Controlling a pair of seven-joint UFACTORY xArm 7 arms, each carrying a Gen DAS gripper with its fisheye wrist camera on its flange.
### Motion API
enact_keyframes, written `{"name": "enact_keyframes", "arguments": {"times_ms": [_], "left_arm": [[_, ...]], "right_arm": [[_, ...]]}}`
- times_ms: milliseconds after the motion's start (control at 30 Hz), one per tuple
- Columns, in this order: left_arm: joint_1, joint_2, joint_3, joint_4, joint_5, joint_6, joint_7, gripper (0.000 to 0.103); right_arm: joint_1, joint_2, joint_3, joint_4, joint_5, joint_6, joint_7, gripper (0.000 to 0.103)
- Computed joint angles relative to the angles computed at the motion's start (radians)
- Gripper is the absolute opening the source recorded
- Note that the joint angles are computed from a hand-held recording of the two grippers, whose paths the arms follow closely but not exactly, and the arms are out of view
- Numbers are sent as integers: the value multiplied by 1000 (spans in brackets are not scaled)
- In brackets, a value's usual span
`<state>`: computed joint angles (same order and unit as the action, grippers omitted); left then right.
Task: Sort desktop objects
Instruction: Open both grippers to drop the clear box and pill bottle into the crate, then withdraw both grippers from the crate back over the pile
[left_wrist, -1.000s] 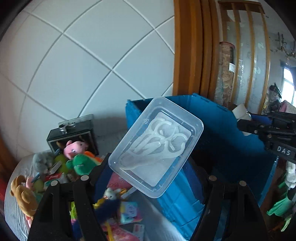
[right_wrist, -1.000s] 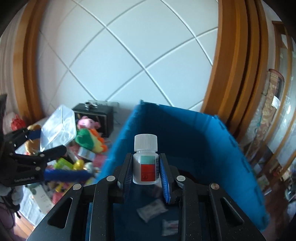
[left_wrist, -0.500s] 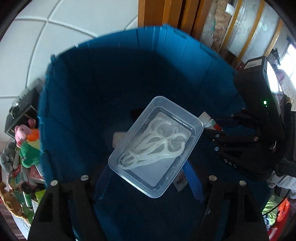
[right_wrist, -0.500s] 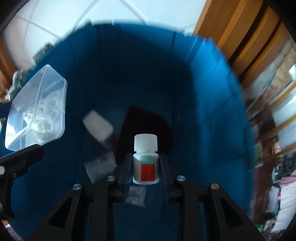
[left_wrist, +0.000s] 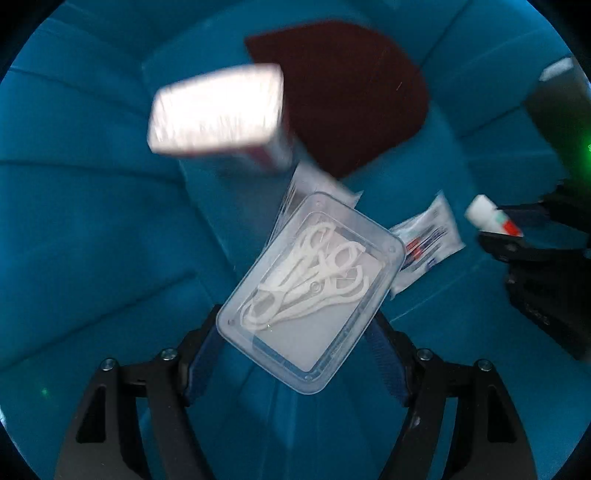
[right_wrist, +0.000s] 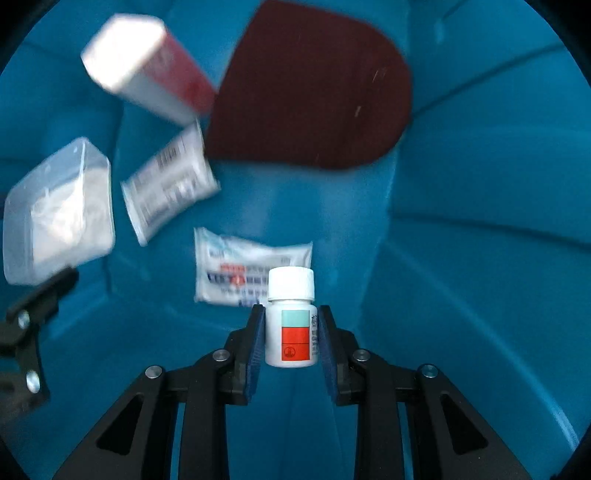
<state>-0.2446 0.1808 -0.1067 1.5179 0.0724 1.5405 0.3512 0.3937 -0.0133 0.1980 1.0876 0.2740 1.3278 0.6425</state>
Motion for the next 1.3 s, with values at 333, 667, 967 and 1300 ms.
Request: {"name": "enact_keyframes", "arguments": {"times_ms": [333,667,967,1300], "left_arm": [[-15,17,-5,-23,41,33,29,89],[-14,4,-7,-31,30,50,85,89],[9,-32,-5,23,-70,64,131,89],[73,-205,29,31,-217,14,263,89]], "right_arm": [[-1,65,1,-7,115,50,-93,27],[-3,72,1,14,138,111,-111,46],[-10,-31,-10,103,22,218,-74,73],[20,-98,44,245,-194,230,87,86]]}}
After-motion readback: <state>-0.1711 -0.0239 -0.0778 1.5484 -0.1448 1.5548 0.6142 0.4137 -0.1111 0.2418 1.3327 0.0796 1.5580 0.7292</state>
